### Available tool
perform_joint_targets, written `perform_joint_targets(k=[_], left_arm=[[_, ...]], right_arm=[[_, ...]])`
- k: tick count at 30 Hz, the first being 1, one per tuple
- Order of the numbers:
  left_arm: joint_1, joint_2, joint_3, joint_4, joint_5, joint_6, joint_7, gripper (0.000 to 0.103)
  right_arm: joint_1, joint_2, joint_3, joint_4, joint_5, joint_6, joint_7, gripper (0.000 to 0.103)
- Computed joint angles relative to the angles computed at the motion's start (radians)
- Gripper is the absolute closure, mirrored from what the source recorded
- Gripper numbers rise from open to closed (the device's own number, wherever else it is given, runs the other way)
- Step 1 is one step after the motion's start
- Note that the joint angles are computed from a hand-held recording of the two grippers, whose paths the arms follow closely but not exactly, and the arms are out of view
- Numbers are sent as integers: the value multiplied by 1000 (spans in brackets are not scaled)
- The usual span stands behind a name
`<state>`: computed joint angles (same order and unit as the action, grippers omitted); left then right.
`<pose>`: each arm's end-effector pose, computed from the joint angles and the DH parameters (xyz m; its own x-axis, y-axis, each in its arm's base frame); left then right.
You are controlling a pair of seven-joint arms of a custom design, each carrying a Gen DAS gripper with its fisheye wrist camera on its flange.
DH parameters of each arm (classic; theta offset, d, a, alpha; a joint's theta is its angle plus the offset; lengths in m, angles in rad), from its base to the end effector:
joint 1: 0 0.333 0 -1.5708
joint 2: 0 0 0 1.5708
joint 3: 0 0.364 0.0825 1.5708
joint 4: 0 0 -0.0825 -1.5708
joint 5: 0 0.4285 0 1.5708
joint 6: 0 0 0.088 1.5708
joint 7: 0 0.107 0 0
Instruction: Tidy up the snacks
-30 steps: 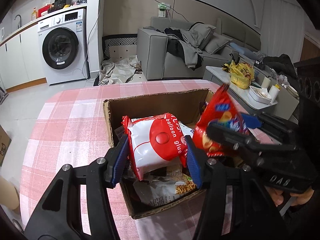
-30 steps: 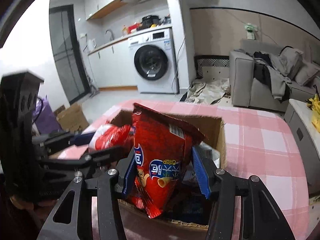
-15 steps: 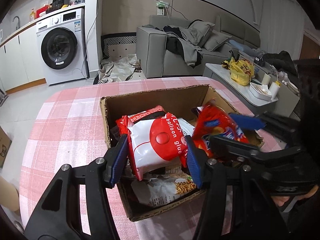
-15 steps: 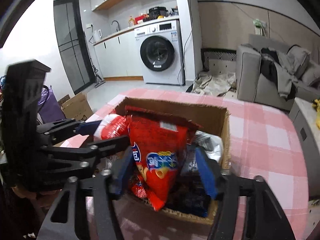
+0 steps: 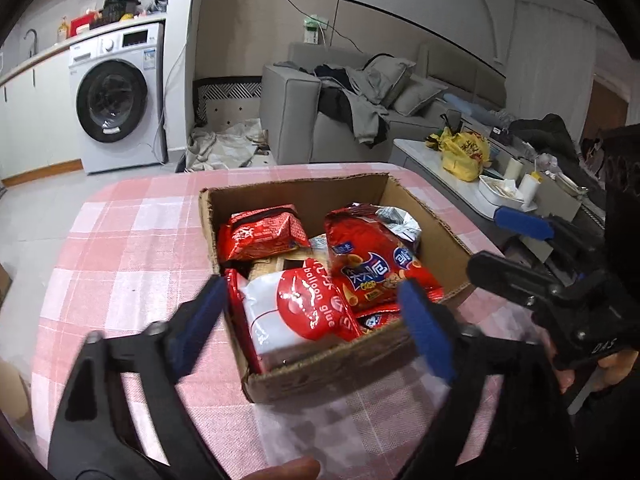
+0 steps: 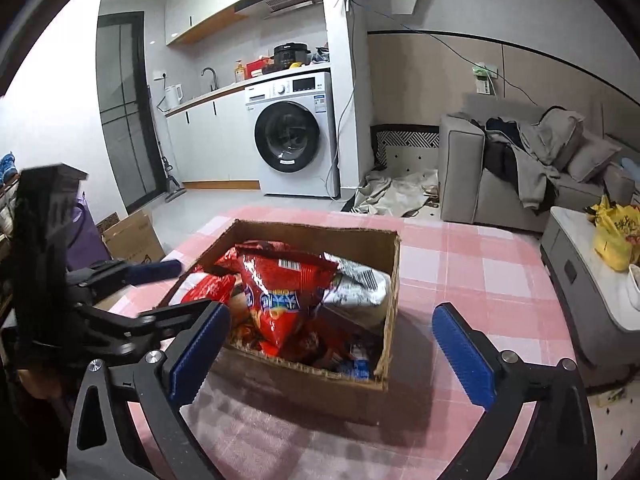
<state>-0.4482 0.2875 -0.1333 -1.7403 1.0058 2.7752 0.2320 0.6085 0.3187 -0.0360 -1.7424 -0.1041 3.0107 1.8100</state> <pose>0.5966 -0.4238 0.5097 -0.1122 -0.9833 0.1430 -0.6085 -0.0458 -0.7922 0.6220 0.4142 0.5328 0.4634 -0.8814 -0.0913 -0.5510 -0.2059 -0.8087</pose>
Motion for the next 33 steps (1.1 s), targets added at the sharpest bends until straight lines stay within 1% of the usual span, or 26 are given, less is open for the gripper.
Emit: perform_joint_targets(k=[2,3,6,8,10,13,14,16,19,22,23,26,27,29,30,31,33], left_arm=[[-31,-19,20,-10,84,-43,-80,1],[-29,-27,15,-17,99,-43,-98,1],[-15,-50,-1,-45,116,-45,-137,1],[-12,-73,-7,-70,151,-60,-182,1],[0,-93,-17,-96,176,-57,-214,1],[7,-126,-34,-135,236,-83,-278,1],[9,-139,-40,-151,265,-92,-308,1],[18,-159,-55,-176,314,-101,-355,1],[26,-185,-81,-212,358,-141,-403,1],[35,-207,-102,-245,397,-164,-448,1],[36,-212,-107,-255,414,-171,-465,1],[42,-222,-121,-279,442,-184,-500,1],[44,-224,-124,-286,453,-183,-514,1],[46,-229,-130,-299,477,-187,-548,1],[47,-231,-132,-305,493,-188,-568,1],[47,-230,-134,-307,509,-191,-585,1],[48,-229,-137,-312,526,-201,-608,1]], right_arm=[[-5,-12,9,-25,12,19,-2,0],[2,-21,2,-43,12,32,8,0],[0,-38,11,-80,28,76,1,0],[1,-50,15,-109,45,112,-10,0],[9,-55,14,-126,61,138,-24,0],[42,-67,-11,-159,80,173,-37,0],[45,-70,-9,-168,94,182,-45,0],[34,-77,13,-190,124,210,-75,0],[55,-86,3,-222,156,243,-107,0],[124,-89,-61,-243,188,269,-134,0],[121,-89,-56,-249,199,279,-146,0],[79,-90,-2,-268,231,304,-176,0],[80,-92,1,-277,242,316,-189,0],[146,-89,-59,-286,288,335,-227,0],[165,-87,-76,-291,309,349,-245,0],[172,-87,-79,-296,326,357,-259,0],[161,-89,-62,-307,351,378,-280,0]])
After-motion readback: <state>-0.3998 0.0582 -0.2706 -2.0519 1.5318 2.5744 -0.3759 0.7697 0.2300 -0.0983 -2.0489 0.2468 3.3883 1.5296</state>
